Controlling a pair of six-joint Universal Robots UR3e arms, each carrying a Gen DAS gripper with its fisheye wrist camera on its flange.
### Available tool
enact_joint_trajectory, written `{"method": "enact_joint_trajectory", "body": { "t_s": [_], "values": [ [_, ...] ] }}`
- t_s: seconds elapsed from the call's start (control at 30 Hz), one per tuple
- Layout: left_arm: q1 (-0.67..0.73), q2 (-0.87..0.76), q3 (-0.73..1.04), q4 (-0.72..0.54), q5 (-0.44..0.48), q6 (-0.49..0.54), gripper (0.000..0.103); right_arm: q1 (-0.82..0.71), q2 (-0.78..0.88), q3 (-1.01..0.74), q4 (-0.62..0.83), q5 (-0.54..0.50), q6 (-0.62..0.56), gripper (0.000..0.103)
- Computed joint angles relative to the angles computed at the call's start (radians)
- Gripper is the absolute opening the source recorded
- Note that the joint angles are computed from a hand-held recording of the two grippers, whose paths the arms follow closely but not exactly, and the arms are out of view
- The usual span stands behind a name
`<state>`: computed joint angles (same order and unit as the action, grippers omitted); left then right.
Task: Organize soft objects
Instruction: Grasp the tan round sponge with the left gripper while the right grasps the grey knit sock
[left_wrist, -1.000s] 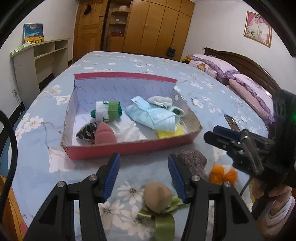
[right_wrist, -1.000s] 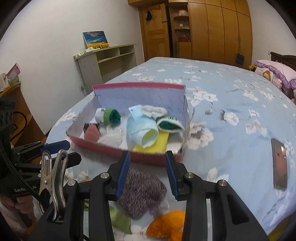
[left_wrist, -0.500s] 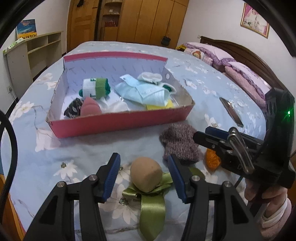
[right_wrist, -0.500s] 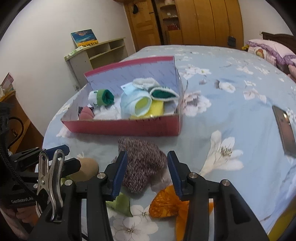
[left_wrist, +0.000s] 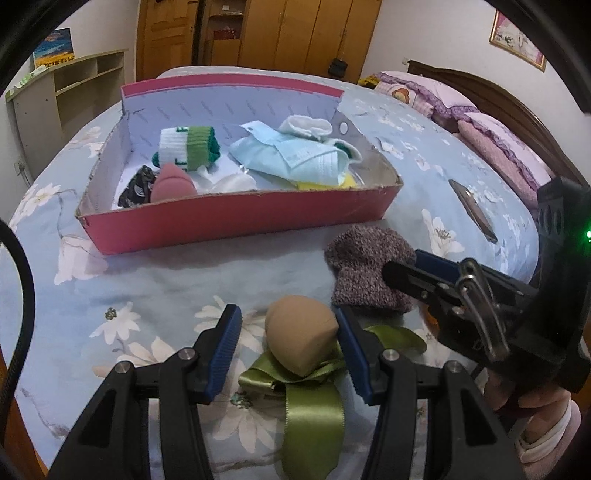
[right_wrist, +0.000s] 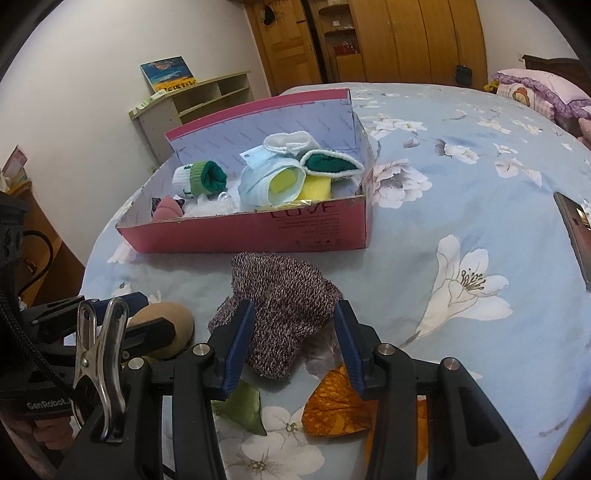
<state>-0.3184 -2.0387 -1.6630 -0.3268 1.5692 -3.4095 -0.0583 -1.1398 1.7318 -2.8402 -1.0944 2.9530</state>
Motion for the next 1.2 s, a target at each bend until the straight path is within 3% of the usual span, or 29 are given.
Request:
{"method": "enact_joint_trajectory", "body": {
  "t_s": [0.2, 0.4, 1.2],
  "values": [
    [-0.011, -0.02, 0.019, -0.002, -0.017, 0.01, 0.043, -0.002, 0.012, 0.021, -0.043, 0.004, 0.0, 0.046],
    [-0.021, -0.025, 0.03, -0.004, -0.002, 0.015, 0.039, -0.011, 0.016, 0.034, -0.062, 0.021, 0.004, 0.047],
    [0.064, 0.131, -0.156, 0.136, 0.004, -0.026, 0.037, 0.015, 0.007, 0.046, -0.07, -0.005, -0.008, 0.054]
  ]
}}
